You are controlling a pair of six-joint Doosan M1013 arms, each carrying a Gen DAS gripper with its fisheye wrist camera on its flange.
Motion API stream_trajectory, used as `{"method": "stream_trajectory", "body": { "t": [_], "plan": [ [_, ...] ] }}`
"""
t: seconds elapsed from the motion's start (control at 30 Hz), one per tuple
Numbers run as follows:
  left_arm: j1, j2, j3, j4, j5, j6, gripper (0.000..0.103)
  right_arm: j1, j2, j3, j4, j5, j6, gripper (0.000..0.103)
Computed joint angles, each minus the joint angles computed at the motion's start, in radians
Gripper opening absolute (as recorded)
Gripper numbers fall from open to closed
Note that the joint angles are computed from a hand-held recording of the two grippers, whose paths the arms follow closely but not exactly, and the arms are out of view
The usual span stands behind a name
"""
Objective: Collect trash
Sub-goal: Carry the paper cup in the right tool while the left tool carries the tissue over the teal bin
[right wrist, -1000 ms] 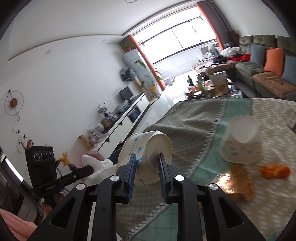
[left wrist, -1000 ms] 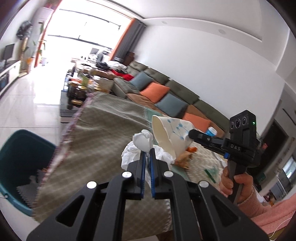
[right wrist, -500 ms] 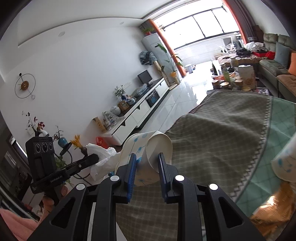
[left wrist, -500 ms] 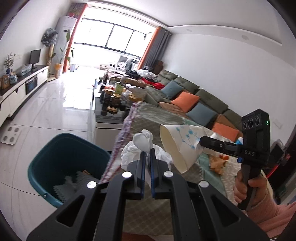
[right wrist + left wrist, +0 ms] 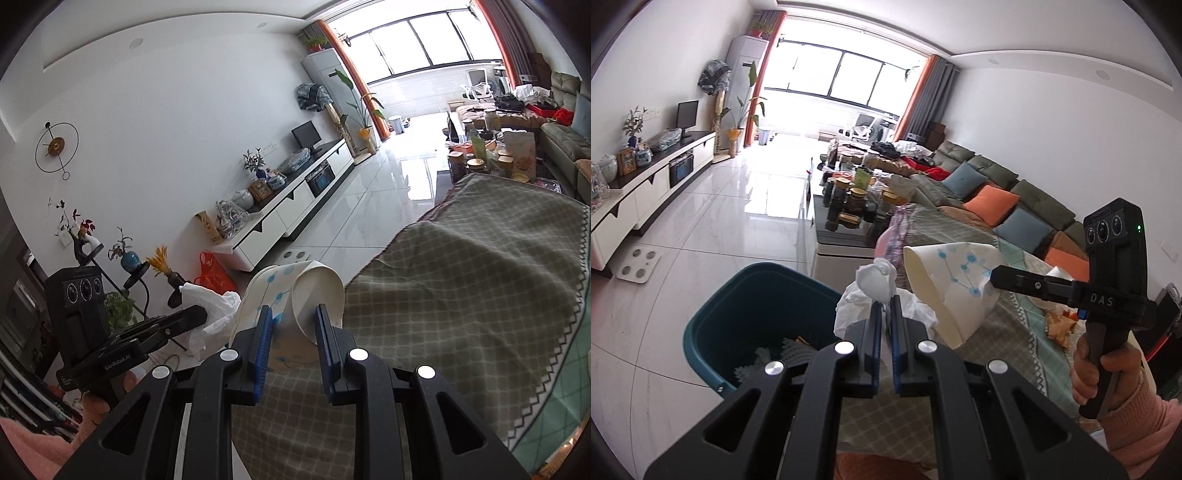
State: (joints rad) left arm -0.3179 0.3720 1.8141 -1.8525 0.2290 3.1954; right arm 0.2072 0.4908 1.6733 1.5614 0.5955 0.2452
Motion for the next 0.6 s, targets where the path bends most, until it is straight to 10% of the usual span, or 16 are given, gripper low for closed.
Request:
{"method": "stream_trajectory", "body": {
  "t": [0.6],
  "plan": [
    [0.02,0.022,-0.012,0.178,-0.083,-0.219,0.007,0.054,0.061,-0.103,-0.17,-0.032,0.16,0.024]
  ]
}}
